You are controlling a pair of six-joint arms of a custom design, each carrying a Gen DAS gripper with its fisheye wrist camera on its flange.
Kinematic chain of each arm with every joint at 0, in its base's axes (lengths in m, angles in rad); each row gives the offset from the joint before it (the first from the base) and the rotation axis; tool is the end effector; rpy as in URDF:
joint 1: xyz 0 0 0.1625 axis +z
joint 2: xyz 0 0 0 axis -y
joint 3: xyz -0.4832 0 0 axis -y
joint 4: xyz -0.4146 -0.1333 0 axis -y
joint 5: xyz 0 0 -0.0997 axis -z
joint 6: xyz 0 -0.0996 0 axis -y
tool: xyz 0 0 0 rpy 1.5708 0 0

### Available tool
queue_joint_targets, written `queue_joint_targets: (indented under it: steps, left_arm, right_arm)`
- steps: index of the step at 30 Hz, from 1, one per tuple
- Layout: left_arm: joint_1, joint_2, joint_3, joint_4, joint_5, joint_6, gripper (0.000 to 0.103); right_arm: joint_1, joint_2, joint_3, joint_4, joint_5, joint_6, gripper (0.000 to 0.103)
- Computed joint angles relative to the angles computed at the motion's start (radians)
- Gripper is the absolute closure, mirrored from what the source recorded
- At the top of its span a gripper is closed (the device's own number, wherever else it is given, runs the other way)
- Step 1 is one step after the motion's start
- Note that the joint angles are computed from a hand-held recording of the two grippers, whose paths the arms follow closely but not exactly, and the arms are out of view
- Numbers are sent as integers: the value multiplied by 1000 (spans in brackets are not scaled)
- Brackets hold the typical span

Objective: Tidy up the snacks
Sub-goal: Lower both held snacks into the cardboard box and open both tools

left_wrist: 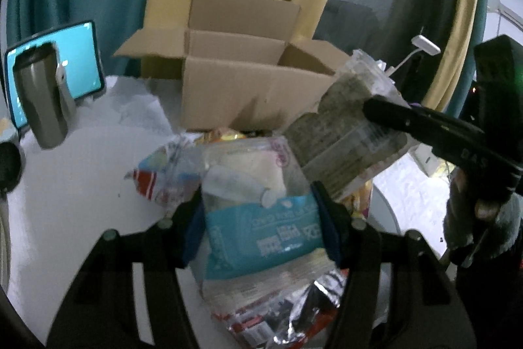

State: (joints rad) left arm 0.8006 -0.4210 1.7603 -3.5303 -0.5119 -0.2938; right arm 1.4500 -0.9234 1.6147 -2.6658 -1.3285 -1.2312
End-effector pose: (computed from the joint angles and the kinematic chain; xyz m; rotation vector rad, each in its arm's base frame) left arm -0.2915 -0.6167 -0.0253 0.1184 2.2380 -1.2622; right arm 0.0668 -0.7541 0.2339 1.6417 -2.5052 0.7061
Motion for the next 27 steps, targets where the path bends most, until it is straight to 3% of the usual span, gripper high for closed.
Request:
queue_joint_targets:
  steps: [12, 27]
  left_arm:
    - [18, 8, -94, -53, -9, 177, 42]
    - [59, 1, -195, -37, -43, 305, 42]
  right_arm:
    - [19, 24, -81, 17, 31, 25, 82]
    - [46, 86, -206, 37, 45, 63, 82]
